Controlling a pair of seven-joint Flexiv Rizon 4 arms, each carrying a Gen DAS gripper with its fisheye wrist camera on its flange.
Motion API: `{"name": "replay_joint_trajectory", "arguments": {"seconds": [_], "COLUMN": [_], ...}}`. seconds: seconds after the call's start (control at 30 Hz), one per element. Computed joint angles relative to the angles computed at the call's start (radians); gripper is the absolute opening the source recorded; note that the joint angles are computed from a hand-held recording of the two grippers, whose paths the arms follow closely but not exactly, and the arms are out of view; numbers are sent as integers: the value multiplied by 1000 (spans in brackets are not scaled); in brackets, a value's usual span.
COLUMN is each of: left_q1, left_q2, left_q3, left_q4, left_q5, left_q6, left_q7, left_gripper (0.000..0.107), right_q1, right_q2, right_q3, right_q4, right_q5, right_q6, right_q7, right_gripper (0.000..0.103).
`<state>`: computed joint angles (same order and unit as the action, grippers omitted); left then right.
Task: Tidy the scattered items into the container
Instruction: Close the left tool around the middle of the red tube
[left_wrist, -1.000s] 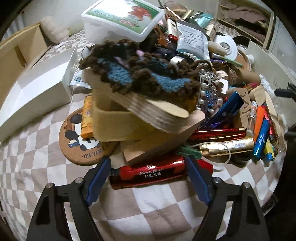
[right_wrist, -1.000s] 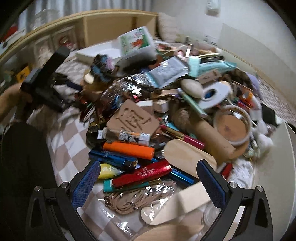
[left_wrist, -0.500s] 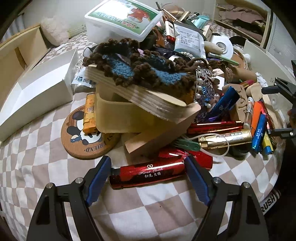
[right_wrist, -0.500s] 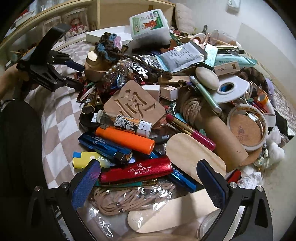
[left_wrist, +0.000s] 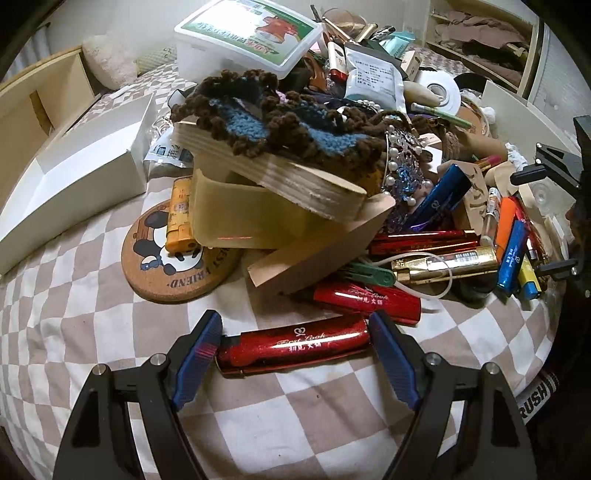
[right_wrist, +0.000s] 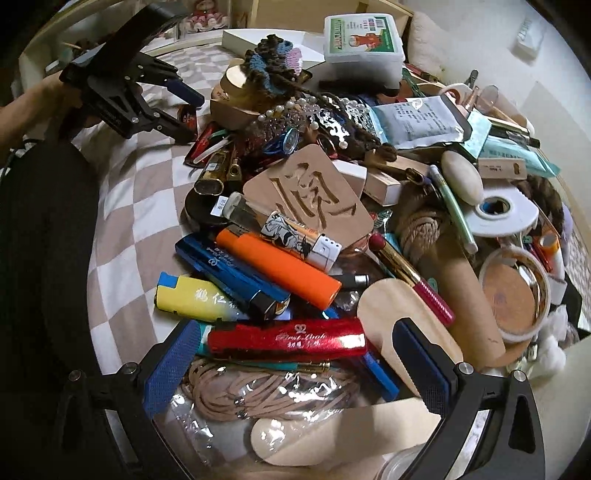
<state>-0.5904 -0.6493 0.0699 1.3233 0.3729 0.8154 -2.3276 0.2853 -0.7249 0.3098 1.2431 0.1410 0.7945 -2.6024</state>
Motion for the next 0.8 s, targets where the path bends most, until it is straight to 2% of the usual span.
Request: {"name": "replay_joint_trajectory", "arguments": {"seconds": [0.03, 0.1, 0.33, 0.4, 0.47, 0.8], "left_q1": [9, 64, 50, 48, 46, 49], "left_q2": [1, -2, -2, -2, -3, -18], "left_q3": [-11, -11, 2, 4, 6, 9], "left_q4": [-1, 6, 11, 10, 10, -9], "left_q5": [9, -28, -37, -36, -35, -35], "left_q6": [-2, 31, 39, 39, 39, 34], "left_q7": [-3, 71, 63, 61, 58, 60], "left_gripper": [82, 82, 82, 82, 82, 82], "right_q1": [1, 3, 4, -2, -2, 2], "right_q2": [-6, -15, -15, -10, -3, 13], "right_q3": [0, 0, -6, 2, 1, -6], "right_q4": [-12, -34, -38, -34, -28, 4], "right_q5": [-3, -4, 14, 27, 37, 43], "right_q6": [-18, -51, -71, -80, -84, -50], "right_q7": [2, 4, 17, 19, 28, 81], "right_gripper": [103, 103, 101, 89, 84, 84]}}
